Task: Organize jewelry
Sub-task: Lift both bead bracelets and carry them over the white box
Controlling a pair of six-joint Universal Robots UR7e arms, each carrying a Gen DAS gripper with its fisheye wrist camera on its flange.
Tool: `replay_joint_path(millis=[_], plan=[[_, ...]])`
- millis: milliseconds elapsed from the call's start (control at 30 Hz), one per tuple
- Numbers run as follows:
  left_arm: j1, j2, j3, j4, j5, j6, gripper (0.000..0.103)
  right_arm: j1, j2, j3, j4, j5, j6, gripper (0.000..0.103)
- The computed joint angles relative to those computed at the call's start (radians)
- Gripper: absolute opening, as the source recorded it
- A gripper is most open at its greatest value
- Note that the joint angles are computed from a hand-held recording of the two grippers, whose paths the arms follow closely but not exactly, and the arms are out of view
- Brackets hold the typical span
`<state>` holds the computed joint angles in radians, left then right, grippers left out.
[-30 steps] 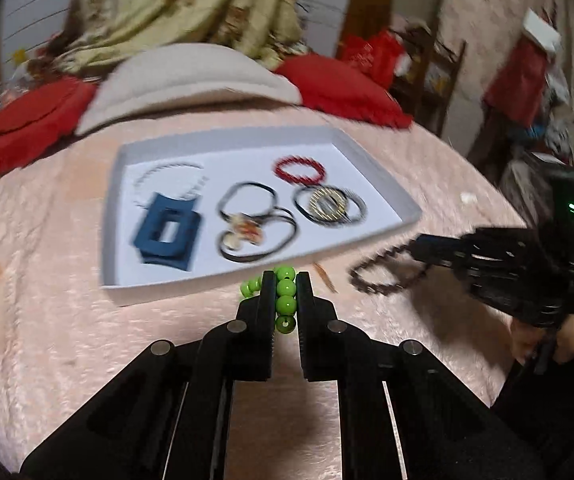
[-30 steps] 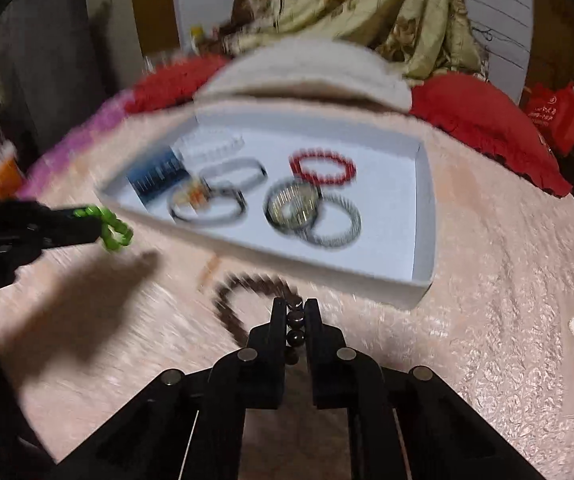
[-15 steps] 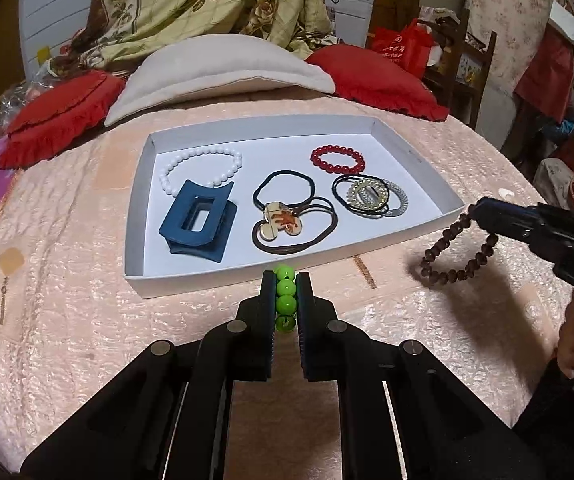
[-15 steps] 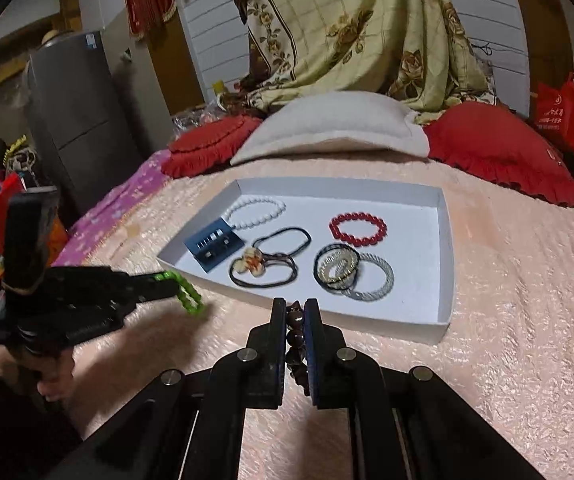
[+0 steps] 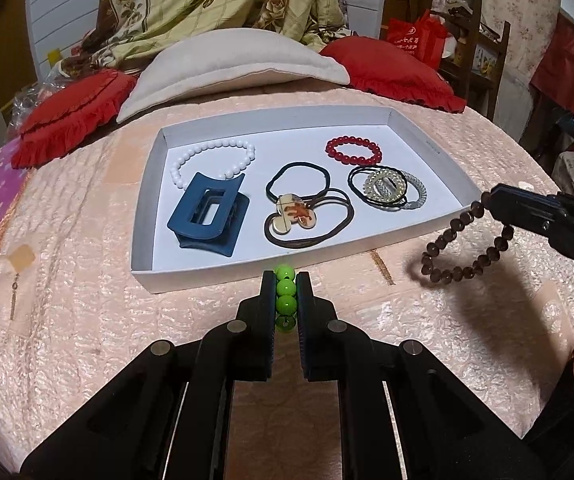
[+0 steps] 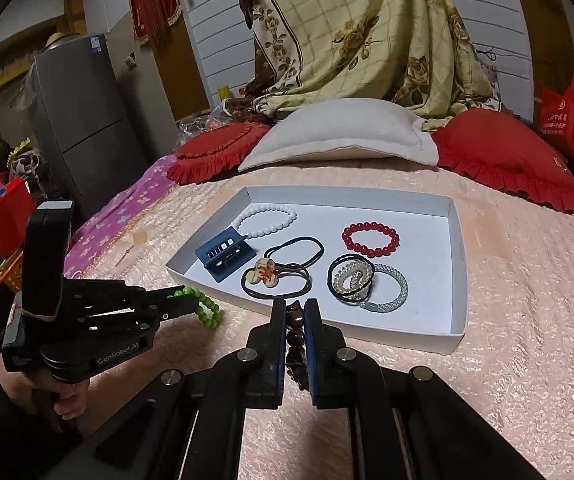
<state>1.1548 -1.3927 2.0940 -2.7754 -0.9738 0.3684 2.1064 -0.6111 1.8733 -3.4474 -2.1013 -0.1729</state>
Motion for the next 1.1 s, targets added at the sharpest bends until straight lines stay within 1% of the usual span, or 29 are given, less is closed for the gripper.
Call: replay_joint_path(millis=[467, 1000, 1100], plan=[[0.0, 0.001, -0.001, -0.003, 0.007, -0.006, 0.008, -0.003, 0.002, 0.0, 0.004, -0.009, -0.006, 0.008], [0.003, 0.001, -0.002, -0.003, 0.011, -0.012, 0.008, -0.004, 0.009, -0.009, 0.02, -0.025, 0.008, 0.008], [0.002, 0.001, -0.002, -0.003, 0.012, -0.012, 0.008, 0.001, 0.011, -0.011, 0.022, -0.037, 0.004, 0.008]])
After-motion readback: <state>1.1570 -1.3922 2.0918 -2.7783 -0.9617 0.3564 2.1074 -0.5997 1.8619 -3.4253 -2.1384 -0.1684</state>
